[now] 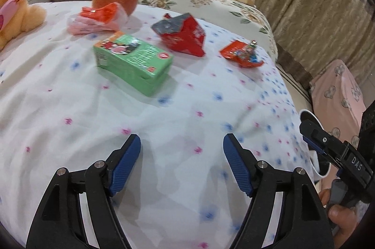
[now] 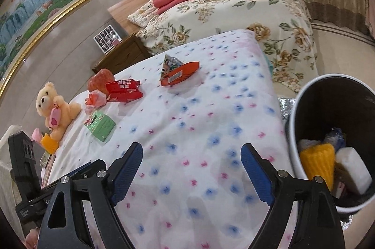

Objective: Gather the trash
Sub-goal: 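Move both open tools back over the items on the bed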

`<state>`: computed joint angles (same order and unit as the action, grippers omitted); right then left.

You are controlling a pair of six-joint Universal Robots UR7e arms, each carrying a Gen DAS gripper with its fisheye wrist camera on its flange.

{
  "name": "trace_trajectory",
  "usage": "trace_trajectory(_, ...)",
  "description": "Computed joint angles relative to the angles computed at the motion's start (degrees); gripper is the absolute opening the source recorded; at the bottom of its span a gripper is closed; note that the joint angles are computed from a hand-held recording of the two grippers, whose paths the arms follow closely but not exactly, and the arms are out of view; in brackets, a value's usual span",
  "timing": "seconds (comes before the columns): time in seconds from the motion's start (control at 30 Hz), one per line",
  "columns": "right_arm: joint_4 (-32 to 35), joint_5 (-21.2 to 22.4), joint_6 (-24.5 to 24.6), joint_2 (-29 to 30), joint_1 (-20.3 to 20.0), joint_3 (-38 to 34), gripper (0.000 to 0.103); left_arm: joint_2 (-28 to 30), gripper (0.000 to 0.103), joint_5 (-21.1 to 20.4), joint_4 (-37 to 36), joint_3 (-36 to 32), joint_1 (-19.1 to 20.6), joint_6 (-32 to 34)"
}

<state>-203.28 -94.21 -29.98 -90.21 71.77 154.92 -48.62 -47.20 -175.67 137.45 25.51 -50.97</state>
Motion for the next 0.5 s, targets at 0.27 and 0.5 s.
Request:
trace_trajectory(0.27, -0.2, -1.0, 1.0, 5.4, 2.0, -4.0, 0.087, 0.2, 0.079, 2.3, 2.4, -3.0, 3.1, 0.7)
trace_trajectory(0.5, 1.4, -1.5, 1.4, 8.9, 3.3, -8.1, 0.087, 1.8, 0.082, 4.7, 7.1, -8.3, 6.2, -0.3)
